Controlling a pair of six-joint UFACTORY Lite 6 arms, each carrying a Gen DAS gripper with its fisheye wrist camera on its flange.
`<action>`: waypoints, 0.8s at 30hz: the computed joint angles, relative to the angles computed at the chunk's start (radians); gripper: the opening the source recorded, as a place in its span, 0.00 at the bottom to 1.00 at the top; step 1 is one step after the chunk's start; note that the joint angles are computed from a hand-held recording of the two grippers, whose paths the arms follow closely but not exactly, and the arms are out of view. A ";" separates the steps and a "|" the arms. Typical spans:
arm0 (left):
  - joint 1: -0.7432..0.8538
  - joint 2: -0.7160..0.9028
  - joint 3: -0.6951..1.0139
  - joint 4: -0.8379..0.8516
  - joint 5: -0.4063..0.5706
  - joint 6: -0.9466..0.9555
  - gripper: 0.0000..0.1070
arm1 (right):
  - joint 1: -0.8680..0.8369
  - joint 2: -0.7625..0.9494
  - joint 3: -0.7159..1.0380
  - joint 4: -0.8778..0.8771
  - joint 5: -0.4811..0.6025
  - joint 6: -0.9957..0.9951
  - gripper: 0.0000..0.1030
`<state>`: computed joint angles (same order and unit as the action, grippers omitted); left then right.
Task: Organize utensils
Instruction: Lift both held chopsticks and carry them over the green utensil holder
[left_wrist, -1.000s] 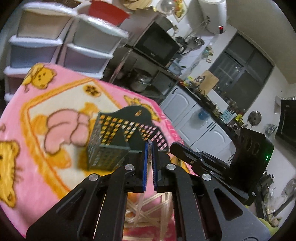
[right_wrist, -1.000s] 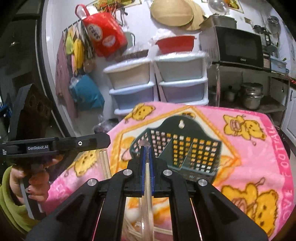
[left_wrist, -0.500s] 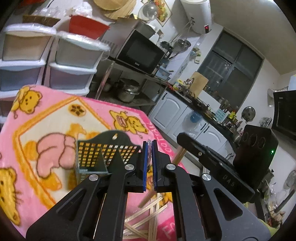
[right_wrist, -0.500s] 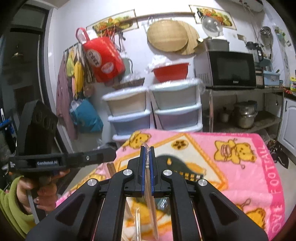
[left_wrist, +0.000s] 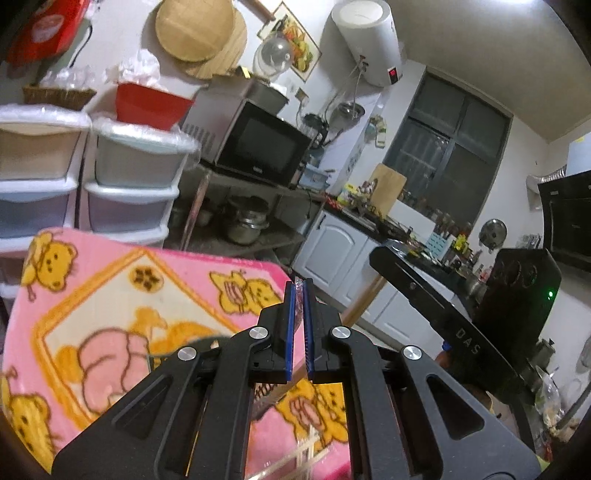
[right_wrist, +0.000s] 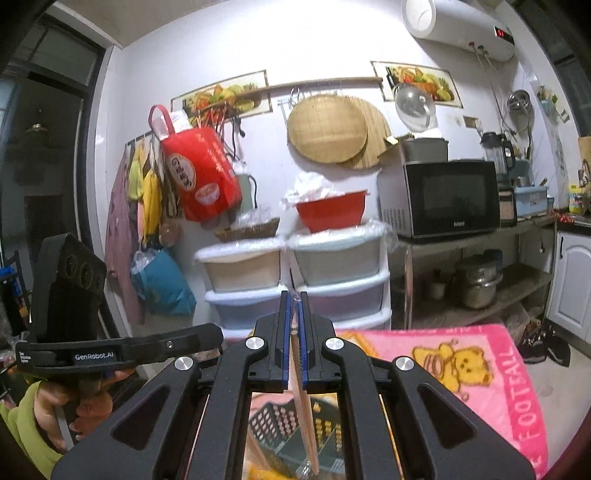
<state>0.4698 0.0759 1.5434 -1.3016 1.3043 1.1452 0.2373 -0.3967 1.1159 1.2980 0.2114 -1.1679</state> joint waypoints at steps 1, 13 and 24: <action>-0.005 0.009 0.021 -0.007 -0.013 -0.006 0.02 | -0.004 0.010 0.016 0.002 0.000 -0.003 0.04; -0.037 0.137 0.182 0.001 -0.167 -0.040 0.02 | -0.077 0.140 0.048 0.327 0.035 -0.306 0.04; -0.061 0.208 0.106 0.002 -0.244 0.015 0.02 | -0.076 0.174 -0.038 0.517 0.032 -0.462 0.04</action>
